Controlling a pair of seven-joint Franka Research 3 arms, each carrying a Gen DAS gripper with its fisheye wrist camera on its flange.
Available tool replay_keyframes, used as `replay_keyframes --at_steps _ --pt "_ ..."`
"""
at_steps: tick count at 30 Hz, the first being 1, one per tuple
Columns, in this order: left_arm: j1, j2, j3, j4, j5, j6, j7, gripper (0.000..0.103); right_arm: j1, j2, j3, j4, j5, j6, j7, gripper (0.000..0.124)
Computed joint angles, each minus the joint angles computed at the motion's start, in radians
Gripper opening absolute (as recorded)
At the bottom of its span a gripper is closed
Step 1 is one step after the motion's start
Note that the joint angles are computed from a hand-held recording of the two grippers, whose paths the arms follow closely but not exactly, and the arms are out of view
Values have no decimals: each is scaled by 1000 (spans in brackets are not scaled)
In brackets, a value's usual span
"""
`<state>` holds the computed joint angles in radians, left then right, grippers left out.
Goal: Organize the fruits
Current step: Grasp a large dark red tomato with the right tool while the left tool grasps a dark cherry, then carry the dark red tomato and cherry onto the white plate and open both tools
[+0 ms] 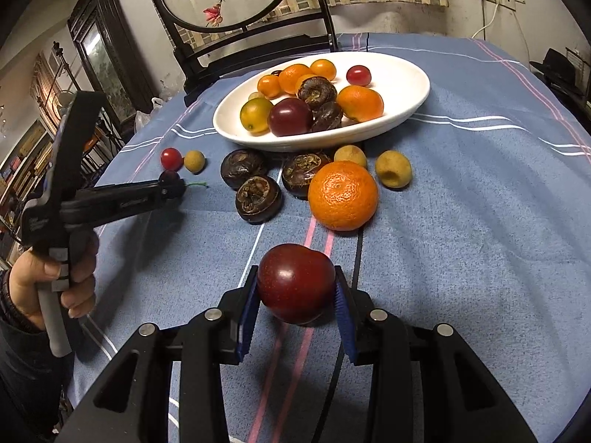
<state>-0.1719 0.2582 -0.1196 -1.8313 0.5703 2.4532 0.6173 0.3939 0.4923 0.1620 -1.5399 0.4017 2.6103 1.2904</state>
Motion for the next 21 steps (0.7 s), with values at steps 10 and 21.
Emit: replay_keyframes --at_steps 10,21 --pt "6 -142 -20 -142 31 89 -36 27 24 -29 -26 -41 -40 59 41 38" --pt "-9 -64 -38 48 27 123 51 27 72 42 -76 156 -186 120 61 38"
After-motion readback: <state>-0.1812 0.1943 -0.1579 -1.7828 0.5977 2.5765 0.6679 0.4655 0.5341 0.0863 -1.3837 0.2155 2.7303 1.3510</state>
